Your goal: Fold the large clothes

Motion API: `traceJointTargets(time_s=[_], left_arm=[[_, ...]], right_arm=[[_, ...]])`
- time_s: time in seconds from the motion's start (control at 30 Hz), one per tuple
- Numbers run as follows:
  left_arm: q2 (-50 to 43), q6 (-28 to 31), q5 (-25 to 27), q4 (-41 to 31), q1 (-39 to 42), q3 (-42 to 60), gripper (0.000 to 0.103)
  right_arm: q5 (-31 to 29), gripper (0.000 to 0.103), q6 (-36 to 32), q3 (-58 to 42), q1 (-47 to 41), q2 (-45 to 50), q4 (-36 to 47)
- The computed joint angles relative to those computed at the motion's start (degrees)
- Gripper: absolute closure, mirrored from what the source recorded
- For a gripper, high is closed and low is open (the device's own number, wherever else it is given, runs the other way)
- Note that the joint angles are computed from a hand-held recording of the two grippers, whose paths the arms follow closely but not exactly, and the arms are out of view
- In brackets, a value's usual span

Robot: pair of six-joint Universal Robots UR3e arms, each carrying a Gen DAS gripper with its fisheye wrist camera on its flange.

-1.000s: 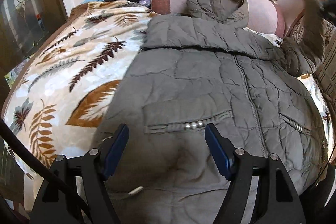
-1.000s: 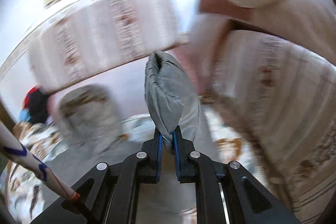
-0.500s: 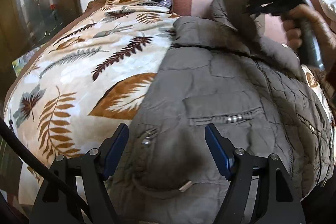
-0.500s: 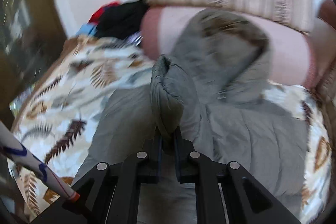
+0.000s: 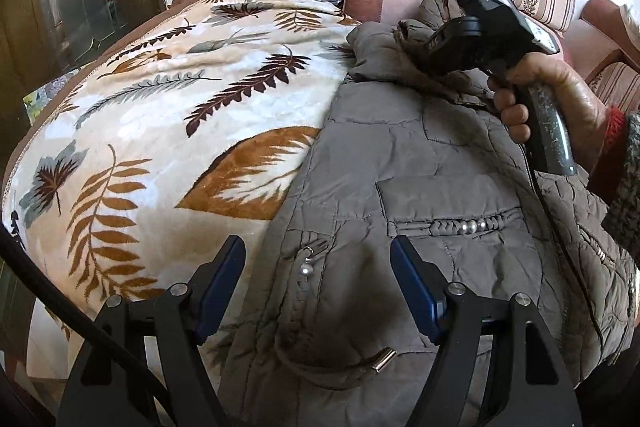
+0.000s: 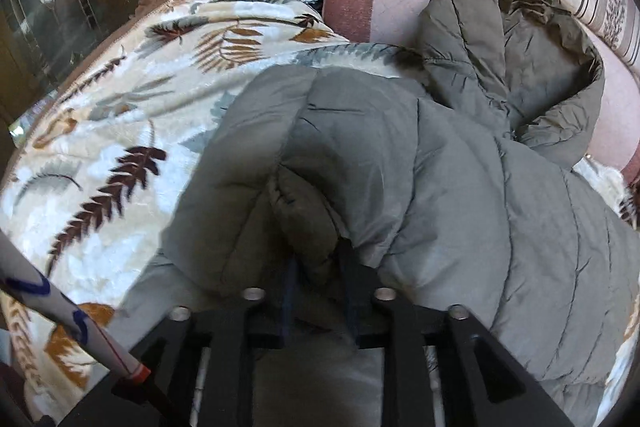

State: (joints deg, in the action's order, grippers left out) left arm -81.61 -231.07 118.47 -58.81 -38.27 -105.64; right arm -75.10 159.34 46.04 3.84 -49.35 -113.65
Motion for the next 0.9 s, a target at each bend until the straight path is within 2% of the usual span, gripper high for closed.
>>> traceJointTargets(time_s=[0.03,0.07,0.13,0.27,0.4,0.47,0.57,0.63,0.73,0.8,0.83,0.87,0.9], left_arm=[[0.10,-0.03,0.18,-0.35,0.03,0.25,0.029],[0.27,-0.06,0.39,-0.81,0.09,0.52,0.029],[0.77,-0.13,0.75,-1.78,0.40,1.05,0.029],[2.64,0.90,0.15,-2.91,2.84,1.01,0.029],[5.55,4.80,-4.91,-1.90,8.76,-1.49,0.029],[6.28,6.94,-8.48,-1.04,11.92,-3.00,0.029],[6.40,9.65,-13.67,1.15,15.76,-5.45,0.029],[5.46,11.62,-16.97,3.16,17.64,-6.59,0.029],[3.25,12.64,-21.16,5.84,18.72,-7.33,0.029],[1.11,12.19,-23.03,6.46,18.11,-6.71,0.034],[-0.76,10.92,-20.91,5.46,16.20,-4.94,0.037],[-1.79,10.25,-19.50,4.52,14.88,-3.63,0.039],[-2.54,9.61,-19.06,3.61,13.93,-2.44,0.042]], right_arm=[[1.96,0.052,-0.11,0.13,-0.85,-0.98,1.40],[4.29,0.041,-0.15,1.61,-2.02,-2.82,1.97],[6.92,0.035,-0.49,8.29,-4.69,-8.69,-0.27],[12.83,0.034,-5.88,17.03,-13.57,-18.86,4.88],[16.85,0.028,-19.01,28.06,-31.59,-31.71,14.33],[15.56,0.022,-24.56,31.82,-41.08,-35.76,16.30],[12.90,0.022,-29.62,35.53,-53.22,-38.13,16.18],[10.53,0.022,-31.21,36.67,-61.78,-37.25,17.01],[9.30,0.022,-33.34,35.96,-68.68,-34.51,21.24],[9.25,0.026,-36.56,36.04,-72.28,-32.92,26.43],[9.32,0.047,-38.43,36.52,-73.15,-32.82,29.02],[9.32,0.074,-40.19,35.92,-73.56,-31.94,32.35],[9.39,0.078,-40.84,35.43,-73.54,-30.95,33.88]])
